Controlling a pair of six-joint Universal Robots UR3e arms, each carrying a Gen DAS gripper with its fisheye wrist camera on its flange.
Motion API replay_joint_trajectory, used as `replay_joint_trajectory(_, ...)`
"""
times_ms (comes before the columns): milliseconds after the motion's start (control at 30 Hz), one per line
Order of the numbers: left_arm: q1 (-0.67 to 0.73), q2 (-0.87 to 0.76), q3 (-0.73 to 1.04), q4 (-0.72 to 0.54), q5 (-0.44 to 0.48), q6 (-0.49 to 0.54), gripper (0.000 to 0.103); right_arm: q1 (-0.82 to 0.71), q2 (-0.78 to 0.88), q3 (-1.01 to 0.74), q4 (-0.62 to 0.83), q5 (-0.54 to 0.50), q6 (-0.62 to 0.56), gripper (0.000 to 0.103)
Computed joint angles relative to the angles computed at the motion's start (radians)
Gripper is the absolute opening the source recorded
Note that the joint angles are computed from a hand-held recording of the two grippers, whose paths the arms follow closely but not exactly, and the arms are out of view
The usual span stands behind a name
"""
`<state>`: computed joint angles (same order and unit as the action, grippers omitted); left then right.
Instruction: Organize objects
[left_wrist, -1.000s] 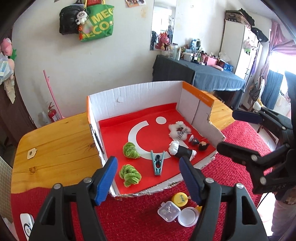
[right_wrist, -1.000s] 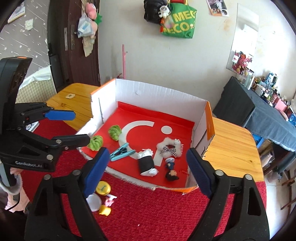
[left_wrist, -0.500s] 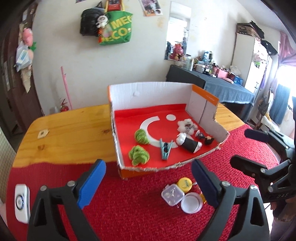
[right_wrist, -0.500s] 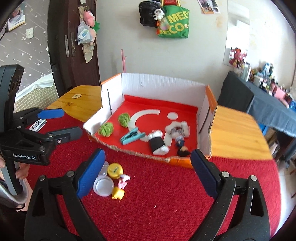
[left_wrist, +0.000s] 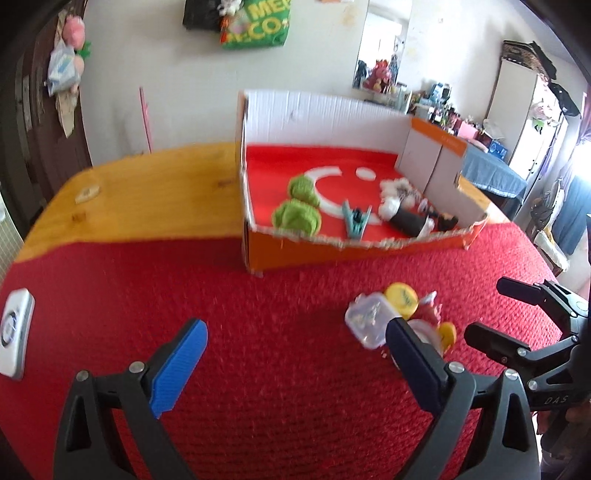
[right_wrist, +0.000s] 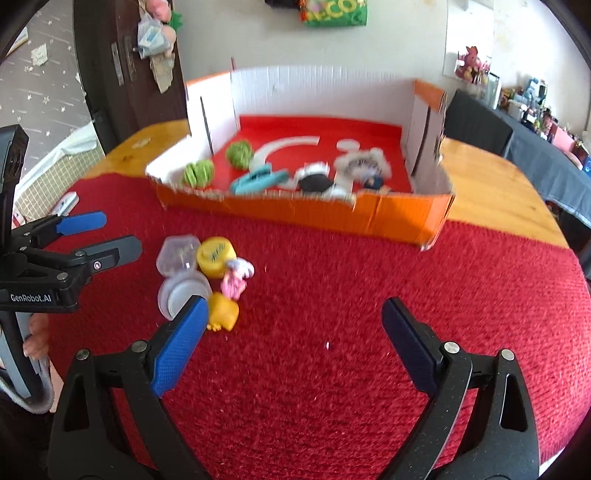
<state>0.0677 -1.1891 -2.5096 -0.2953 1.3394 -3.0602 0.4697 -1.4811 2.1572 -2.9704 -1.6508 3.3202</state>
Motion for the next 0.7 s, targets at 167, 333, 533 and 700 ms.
replay_joint_trajectory(167,-0.003,-0.031,-0.010,0.025,0.007,0.001,0.099,0.011,0.031,-0.017,0.017,0.006,-0.018,0.096)
replay_joint_trajectory(333,0.013,-0.032,-0.008,0.000,-0.011,0.024,0.099,0.026,0.067,-0.055,0.052,0.006,-0.035,0.096)
replay_joint_trajectory(533,0.060,-0.008,0.012,-0.104,-0.080,0.105,0.099,0.019,0.067,-0.057,0.073,-0.056,-0.011,0.096)
replay_joint_trajectory(700,0.048,-0.060,0.056,-0.143,-0.092,0.184,0.099,-0.065,0.000,-0.012,0.080,-0.001,-0.045,0.096)
